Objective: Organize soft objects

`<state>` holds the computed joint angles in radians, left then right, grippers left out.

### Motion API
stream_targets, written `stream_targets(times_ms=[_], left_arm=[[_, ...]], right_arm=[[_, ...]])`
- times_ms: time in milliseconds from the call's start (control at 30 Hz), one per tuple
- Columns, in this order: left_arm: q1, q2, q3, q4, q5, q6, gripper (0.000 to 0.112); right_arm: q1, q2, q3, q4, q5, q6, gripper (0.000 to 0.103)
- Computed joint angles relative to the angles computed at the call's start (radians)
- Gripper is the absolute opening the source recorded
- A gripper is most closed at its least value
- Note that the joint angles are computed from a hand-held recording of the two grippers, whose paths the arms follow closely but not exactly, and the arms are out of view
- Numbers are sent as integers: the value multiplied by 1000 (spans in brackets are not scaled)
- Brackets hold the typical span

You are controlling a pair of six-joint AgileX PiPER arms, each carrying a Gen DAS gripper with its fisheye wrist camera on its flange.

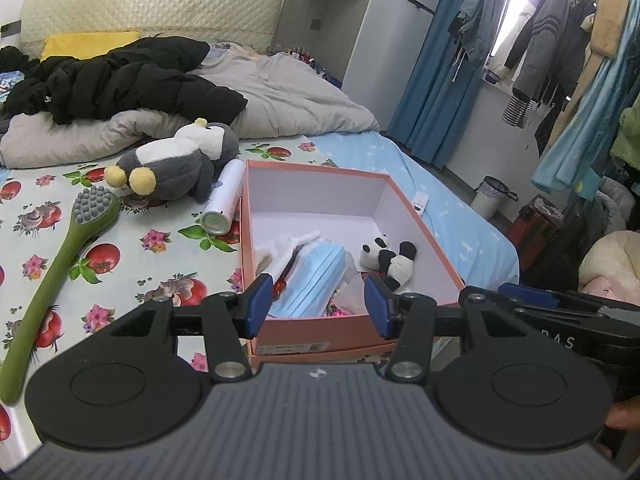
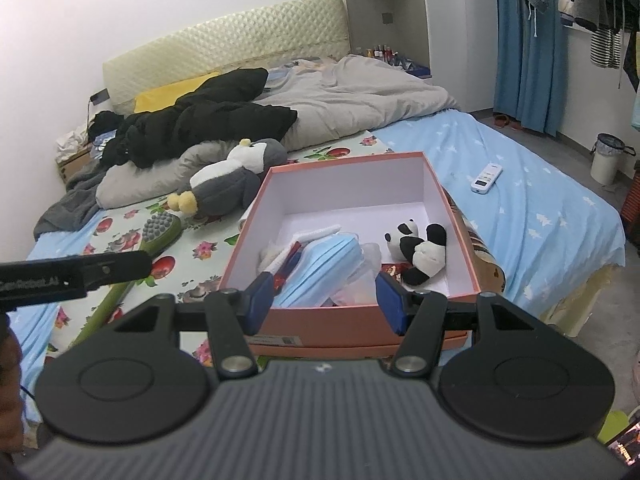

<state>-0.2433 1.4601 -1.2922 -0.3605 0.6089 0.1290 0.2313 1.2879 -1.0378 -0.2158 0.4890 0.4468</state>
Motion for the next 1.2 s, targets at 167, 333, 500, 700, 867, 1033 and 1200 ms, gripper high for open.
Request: stream_targets(times_ms=[167, 333, 500, 700, 867, 1033, 1200], left_arm=[[0, 1, 5, -1, -5, 6, 87], [-1, -3, 17, 11, -21, -8, 99], [-9, -2, 12, 63, -11, -57, 102], [-14, 3, 2, 105, 2, -106, 103], [-11, 10, -13, 131, 24, -138, 103], [-16, 10, -19, 154, 33, -159, 103], [-18, 10, -21, 159, 34, -164, 103]], right_arm=[[-12, 10, -9, 5, 16, -21, 64], [-5, 8, 1, -65, 12, 43, 103], [-5, 10, 3, -81, 9, 55, 103], [-4, 12, 0, -87, 12, 65, 103], [-17, 20, -5, -41, 14, 22, 103], [-14, 23, -2, -52, 14, 29, 103], [-17, 26, -3, -47, 9, 22, 103]])
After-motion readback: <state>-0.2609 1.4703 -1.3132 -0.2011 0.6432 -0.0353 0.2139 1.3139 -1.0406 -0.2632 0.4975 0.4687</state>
